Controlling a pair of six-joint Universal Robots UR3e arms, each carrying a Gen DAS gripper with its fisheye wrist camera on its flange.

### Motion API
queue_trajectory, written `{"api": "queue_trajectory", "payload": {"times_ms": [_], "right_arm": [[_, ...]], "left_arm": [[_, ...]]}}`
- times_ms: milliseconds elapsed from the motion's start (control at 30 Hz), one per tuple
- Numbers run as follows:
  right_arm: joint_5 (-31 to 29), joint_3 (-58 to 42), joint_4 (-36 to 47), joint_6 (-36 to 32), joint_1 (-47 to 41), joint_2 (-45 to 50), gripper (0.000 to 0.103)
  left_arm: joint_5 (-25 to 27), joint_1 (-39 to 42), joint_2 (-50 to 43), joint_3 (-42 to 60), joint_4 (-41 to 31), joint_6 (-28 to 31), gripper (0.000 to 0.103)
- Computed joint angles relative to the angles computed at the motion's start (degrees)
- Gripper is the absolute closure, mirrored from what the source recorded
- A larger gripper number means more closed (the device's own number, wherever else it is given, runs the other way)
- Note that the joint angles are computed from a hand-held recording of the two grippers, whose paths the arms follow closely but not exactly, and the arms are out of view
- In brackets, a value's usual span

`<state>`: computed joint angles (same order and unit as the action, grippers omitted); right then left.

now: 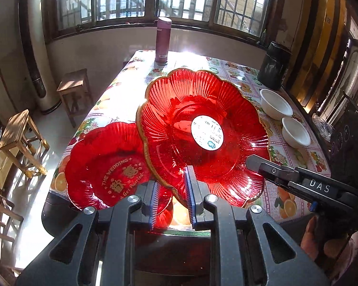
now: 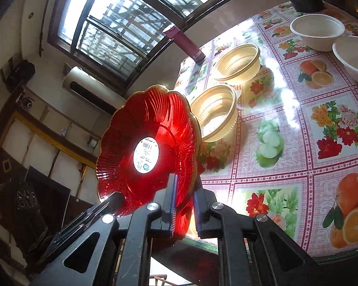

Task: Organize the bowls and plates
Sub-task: 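Lower the small red plate onto the large red plate and open the left gripper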

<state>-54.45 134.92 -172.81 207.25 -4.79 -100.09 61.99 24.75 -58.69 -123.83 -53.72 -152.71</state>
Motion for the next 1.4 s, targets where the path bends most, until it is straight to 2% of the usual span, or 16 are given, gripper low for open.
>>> {"api": "queue_trajectory", "payload": {"times_ms": [100, 300, 467, 867, 1100, 1200, 1400], "right_arm": [[-2.84, -5.37, -2.16, 1.88, 6.24, 6.56, 0.091], [-6.95, -17.05, -2.06, 4.18, 16.25, 17.74, 0.091], [-9.56, -24.37, -0.08, 4.73, 21.15, 23.97, 0.091], [-14.07, -29.59, 4.06, 4.98, 22.81, 31.38, 0.091], [-17.49, -31.34, 4.54, 4.04, 23.78, 33.15, 0.090], [-21.31, -33.17, 5.33, 3.31, 25.70, 33.80, 0.087], [-24.05, -32.79, 5.65, 2.48, 26.54, 33.05, 0.087]], "left_arm": [[-2.79, 7.96, 4.01, -1.17, -5.29, 5.00, 0.085], [-4.80, 19.03, 7.68, -2.35, -11.99, 12.48, 0.084], [-5.00, 23.36, 6.76, -2.81, -13.00, 15.17, 0.084], [1.61, 14.98, -8.86, -4.50, 1.46, 9.31, 0.083], [3.72, 12.52, -13.31, -2.98, 3.35, 8.08, 0.079], [4.92, 11.23, -14.64, -3.03, 5.56, 7.21, 0.078], [7.35, 9.79, -16.24, -3.75, 9.19, 5.27, 0.074]]}}
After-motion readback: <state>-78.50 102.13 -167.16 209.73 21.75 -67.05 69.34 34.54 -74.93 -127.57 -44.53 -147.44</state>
